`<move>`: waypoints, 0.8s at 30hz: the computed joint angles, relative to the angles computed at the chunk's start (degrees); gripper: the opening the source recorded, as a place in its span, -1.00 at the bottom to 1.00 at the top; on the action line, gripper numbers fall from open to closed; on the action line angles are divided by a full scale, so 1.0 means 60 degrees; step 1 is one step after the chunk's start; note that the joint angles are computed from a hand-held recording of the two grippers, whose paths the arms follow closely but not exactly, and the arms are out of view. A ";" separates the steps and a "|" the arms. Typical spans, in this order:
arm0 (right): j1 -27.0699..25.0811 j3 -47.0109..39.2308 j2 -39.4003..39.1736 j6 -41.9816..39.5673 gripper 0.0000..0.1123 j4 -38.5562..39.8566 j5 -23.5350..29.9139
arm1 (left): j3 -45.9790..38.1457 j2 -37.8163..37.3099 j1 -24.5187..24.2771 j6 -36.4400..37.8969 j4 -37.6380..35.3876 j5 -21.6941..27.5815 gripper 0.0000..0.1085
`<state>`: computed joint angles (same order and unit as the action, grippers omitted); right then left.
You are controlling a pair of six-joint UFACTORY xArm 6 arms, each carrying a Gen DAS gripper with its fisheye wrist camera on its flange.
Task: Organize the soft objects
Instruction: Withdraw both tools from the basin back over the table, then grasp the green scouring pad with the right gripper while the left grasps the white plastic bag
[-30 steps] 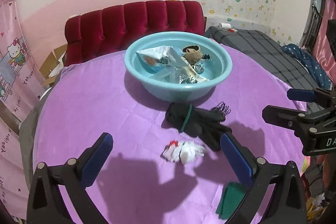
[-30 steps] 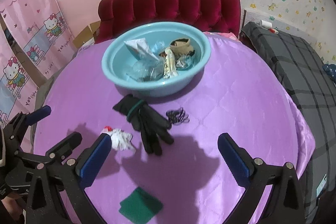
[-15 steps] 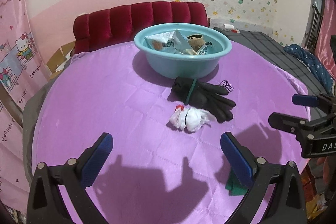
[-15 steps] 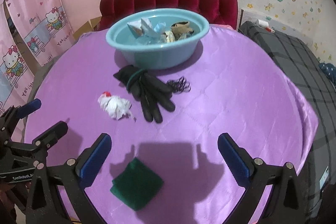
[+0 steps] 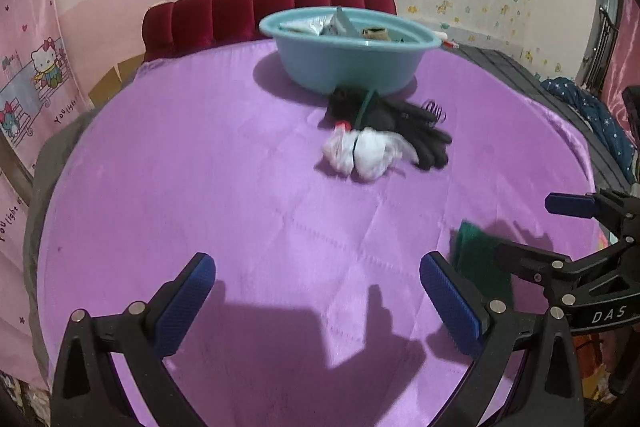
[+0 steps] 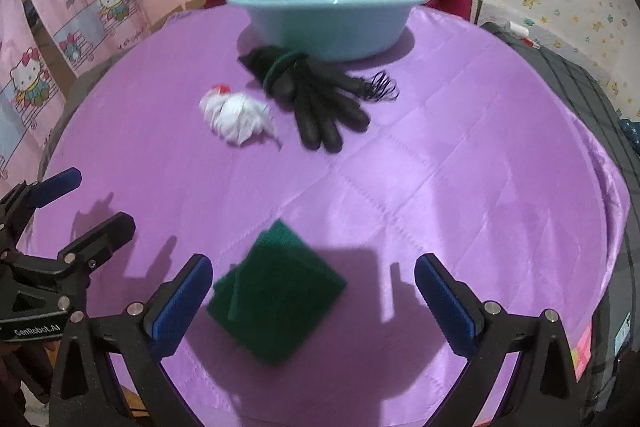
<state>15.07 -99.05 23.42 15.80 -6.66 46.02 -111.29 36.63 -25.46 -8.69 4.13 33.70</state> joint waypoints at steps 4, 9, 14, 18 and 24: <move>0.0063 0.0065 0.0107 -0.0137 0.83 0.0105 0.0035 | 0.0554 -0.0235 0.0003 -0.0119 0.0166 -0.0152 0.90; 0.0121 -0.0055 0.0364 -0.0247 0.83 0.0207 0.0130 | 0.0798 -0.0328 0.0046 -0.0214 0.0236 -0.0218 0.90; 0.0164 -0.0056 0.0485 -0.0497 0.61 0.0236 0.0184 | 0.0496 -0.0122 0.0066 -0.0334 0.0231 -0.0097 0.90; 0.0092 0.0288 0.0361 -0.0445 -0.12 0.0406 -0.0081 | 0.0193 0.0053 0.0039 -0.0147 0.0048 0.0063 0.90; -0.0032 0.0426 0.0160 -0.0757 -0.87 0.0832 -0.0282 | -0.0588 0.0499 -0.0034 0.0007 -0.0145 0.0339 0.90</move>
